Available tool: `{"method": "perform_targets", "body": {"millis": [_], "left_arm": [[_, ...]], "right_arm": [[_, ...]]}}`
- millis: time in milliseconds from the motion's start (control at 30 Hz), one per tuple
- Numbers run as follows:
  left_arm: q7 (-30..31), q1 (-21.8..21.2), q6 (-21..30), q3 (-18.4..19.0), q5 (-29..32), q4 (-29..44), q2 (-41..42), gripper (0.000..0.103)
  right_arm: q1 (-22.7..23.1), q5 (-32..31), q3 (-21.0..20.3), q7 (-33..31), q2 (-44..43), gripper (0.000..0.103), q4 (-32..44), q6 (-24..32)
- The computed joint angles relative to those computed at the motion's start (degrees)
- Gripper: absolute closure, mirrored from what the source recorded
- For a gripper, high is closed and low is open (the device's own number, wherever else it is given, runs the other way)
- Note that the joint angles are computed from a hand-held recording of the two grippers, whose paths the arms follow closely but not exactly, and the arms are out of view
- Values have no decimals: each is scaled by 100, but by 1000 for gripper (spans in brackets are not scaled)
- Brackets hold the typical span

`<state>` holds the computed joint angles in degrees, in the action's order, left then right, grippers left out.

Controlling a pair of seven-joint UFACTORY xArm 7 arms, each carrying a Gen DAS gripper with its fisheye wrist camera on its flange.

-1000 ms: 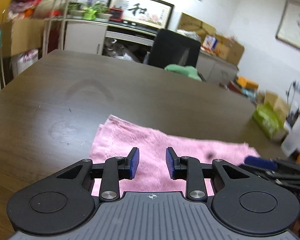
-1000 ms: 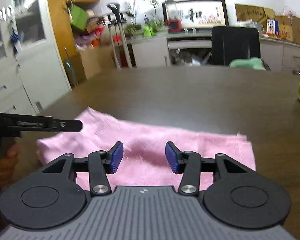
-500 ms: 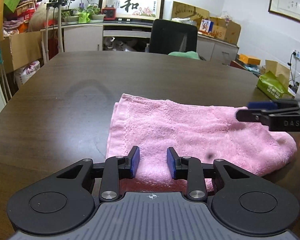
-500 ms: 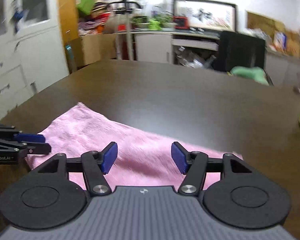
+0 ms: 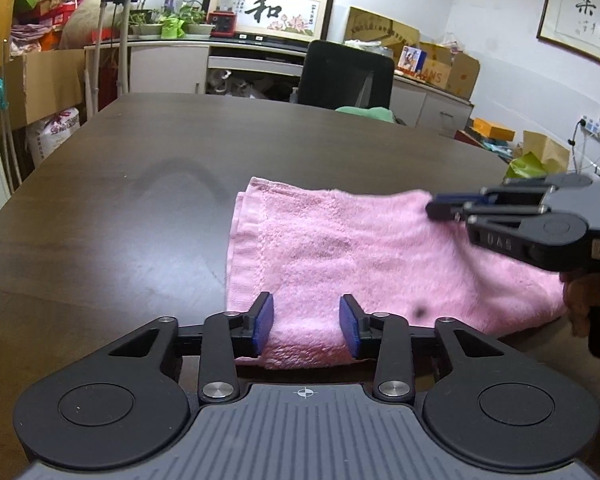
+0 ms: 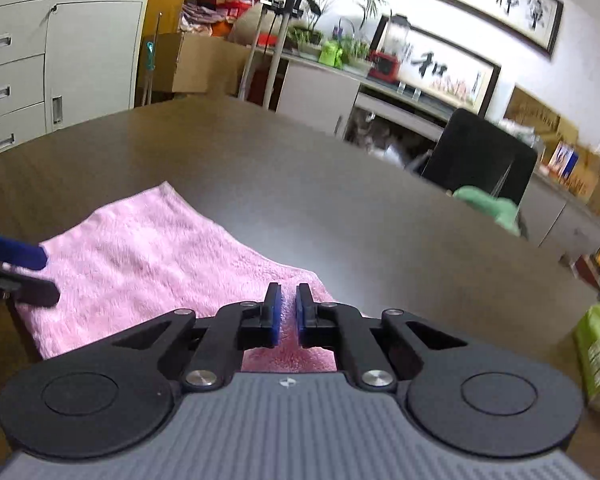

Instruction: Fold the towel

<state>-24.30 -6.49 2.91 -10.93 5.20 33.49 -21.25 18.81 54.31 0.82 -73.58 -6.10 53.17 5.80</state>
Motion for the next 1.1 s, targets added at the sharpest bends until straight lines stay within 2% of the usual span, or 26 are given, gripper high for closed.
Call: {"method": "perform_targets", "body": {"millis": [133, 200, 233, 300, 367, 433, 500, 533, 633, 667, 733, 800, 833, 867, 900, 967, 1033, 1067, 1100], "left_arm": [[-127, 146, -3, -131, 75, -56, -75, 62], [-220, 272, 28, -243, 149, -62, -111, 60], [-422, 612, 111, -556, 333, -34, -146, 59], [-764, 1066, 237, -956, 673, 23, -194, 59], [-918, 1061, 214, -909, 784, 12, -206, 58], [-988, 889, 24, -678, 698, -61, -220, 58], [-1037, 893, -198, -632, 689, -139, -261, 58], [-1048, 922, -380, -630, 677, -194, -285, 57], [-928, 1161, -865, -864, 707, -263, -281, 53], [-734, 1006, -1053, -735, 708, -237, -174, 51], [-503, 998, -1117, -795, 668, -138, -35, 48], [-322, 1100, -1002, -988, 606, 25, 122, 47], [-145, 852, -870, -803, 583, 163, 303, 47], [-71, 778, -800, -766, 549, 225, 382, 47], [-63, 879, -639, -898, 564, 341, 489, 47], [-295, 1448, -406, -1455, 942, 511, 628, 47], [-500, 1722, -448, -1680, 1282, 503, 605, 47], [-559, 1735, -453, -1681, 1367, 484, 584, 47], [-612, 1711, -454, -1648, 1405, 479, 585, 47]], "right_arm": [[-173, -358, 72, 451, 253, 93, 177, 309], [-249, 0, 118, 208, 434, 90, 265, 354], [-315, 338, 131, -33, 450, 89, 316, 481], [-553, 709, 78, 75, 314, 88, 423, 1119], [-735, 1437, -83, -146, 18, 88, 453, 1659], [-852, 2061, -237, -374, -328, 85, 355, 1842], [-981, 2320, -403, -333, -578, 72, 252, 2055], [-1061, 2339, -492, -243, -666, 69, 199, 2197], [-1269, 2167, -660, 58, -708, 69, 104, 2525], [-1315, 2124, -686, 102, -669, 69, 99, 2619], [-1430, 1763, -690, 340, -515, 69, 103, 2875], [-1502, 1435, -632, 411, -354, 69, 79, 3006], [-1542, 1237, -594, 502, -257, 68, 94, 3041], [-1578, 983, -503, 731, -122, 68, 103, 2836], [-1585, 963, -461, 722, -81, 68, 87, 2723], [-1587, 1019, -421, 694, -174, 65, 29, 2636], [-1543, 1223, -426, 497, -277, 58, -36, 2537], [-1514, 1368, -459, 288, -305, 53, -22, 2581], [-1492, 1493, -489, 86, -313, 53, 10, 2664]]}}
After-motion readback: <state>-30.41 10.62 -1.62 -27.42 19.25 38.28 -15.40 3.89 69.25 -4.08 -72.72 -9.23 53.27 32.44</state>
